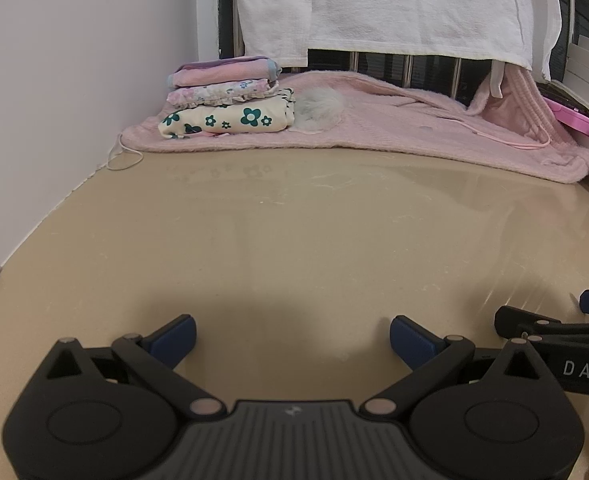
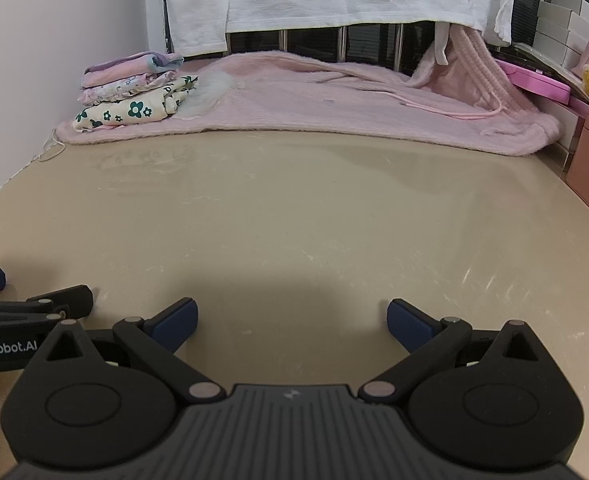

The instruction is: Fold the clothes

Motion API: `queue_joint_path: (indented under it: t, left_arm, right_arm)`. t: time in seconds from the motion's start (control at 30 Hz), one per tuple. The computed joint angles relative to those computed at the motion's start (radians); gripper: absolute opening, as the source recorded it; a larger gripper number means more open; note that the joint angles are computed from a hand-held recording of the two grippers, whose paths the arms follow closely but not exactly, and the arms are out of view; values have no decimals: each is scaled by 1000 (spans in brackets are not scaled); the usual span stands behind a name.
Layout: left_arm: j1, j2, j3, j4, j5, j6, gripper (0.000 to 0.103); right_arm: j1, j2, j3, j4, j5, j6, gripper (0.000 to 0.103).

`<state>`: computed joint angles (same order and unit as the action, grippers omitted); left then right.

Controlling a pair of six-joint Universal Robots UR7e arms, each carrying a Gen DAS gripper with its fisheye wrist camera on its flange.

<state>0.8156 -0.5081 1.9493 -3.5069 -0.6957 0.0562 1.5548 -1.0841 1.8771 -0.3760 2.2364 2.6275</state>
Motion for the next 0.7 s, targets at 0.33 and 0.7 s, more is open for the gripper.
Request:
queue_joint_path:
  t: [0.33, 0.7]
  left_arm:
    - [0, 0, -1, 1, 1, -2, 103]
    - [-3, 1, 1, 3, 2, -9, 103]
  right_arm:
    - [3, 2, -3, 4, 9, 3, 103]
    - [7, 2, -8, 20, 20, 11, 103]
